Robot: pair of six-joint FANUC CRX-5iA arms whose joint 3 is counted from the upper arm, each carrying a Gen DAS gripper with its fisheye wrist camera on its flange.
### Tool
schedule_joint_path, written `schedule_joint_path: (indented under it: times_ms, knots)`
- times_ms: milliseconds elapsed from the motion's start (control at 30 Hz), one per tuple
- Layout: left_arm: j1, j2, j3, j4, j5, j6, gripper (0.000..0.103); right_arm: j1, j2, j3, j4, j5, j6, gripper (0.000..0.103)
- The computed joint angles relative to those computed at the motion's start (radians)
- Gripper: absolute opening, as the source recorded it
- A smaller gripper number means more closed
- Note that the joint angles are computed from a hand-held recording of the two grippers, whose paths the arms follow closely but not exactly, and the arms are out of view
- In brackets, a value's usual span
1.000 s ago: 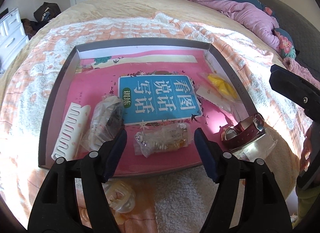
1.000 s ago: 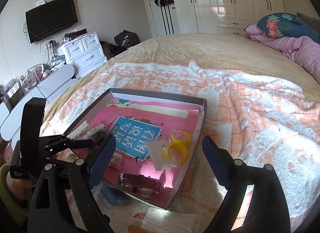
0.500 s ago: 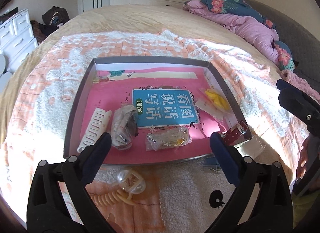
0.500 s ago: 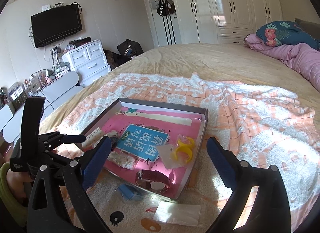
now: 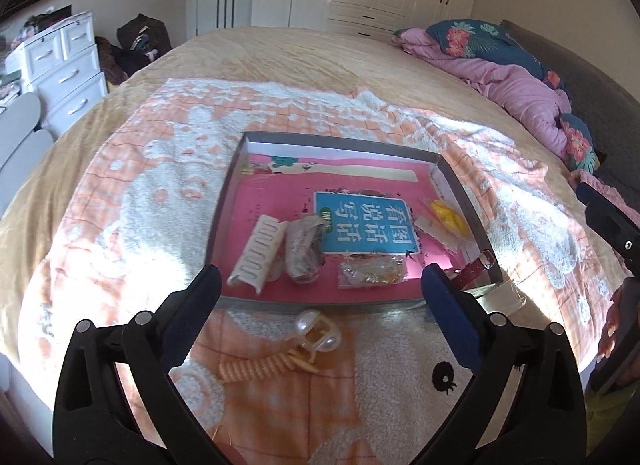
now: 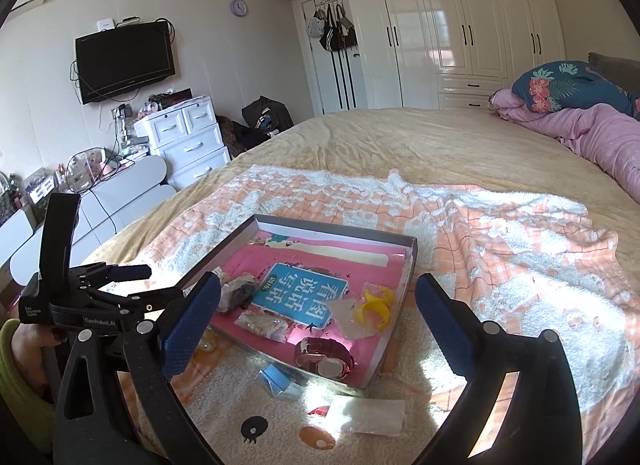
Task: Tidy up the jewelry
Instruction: 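Pull both tools back from the box, then move the left tool to the orange spring hair tie while the right tool approaches the white-item bag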
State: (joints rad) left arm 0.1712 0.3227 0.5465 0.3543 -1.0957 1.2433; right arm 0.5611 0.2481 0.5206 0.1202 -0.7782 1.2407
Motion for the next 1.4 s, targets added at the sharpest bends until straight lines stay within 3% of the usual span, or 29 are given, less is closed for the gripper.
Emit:
schedule_joint_path:
  times_ms: [667, 1400]
  knots:
    - [0.047, -0.122, -0.143, 0.006, 0.055, -0.028, 0.093, 0.037, -0.090, -0.112, 0.042, 0.048, -0.030, 0.098]
    - [0.007, -0.150, -0.210, -0.037, 0.040, -0.073, 0.093, 0.029, -0.136, -0.220, 0.055, -0.008, -0.068, 0.098]
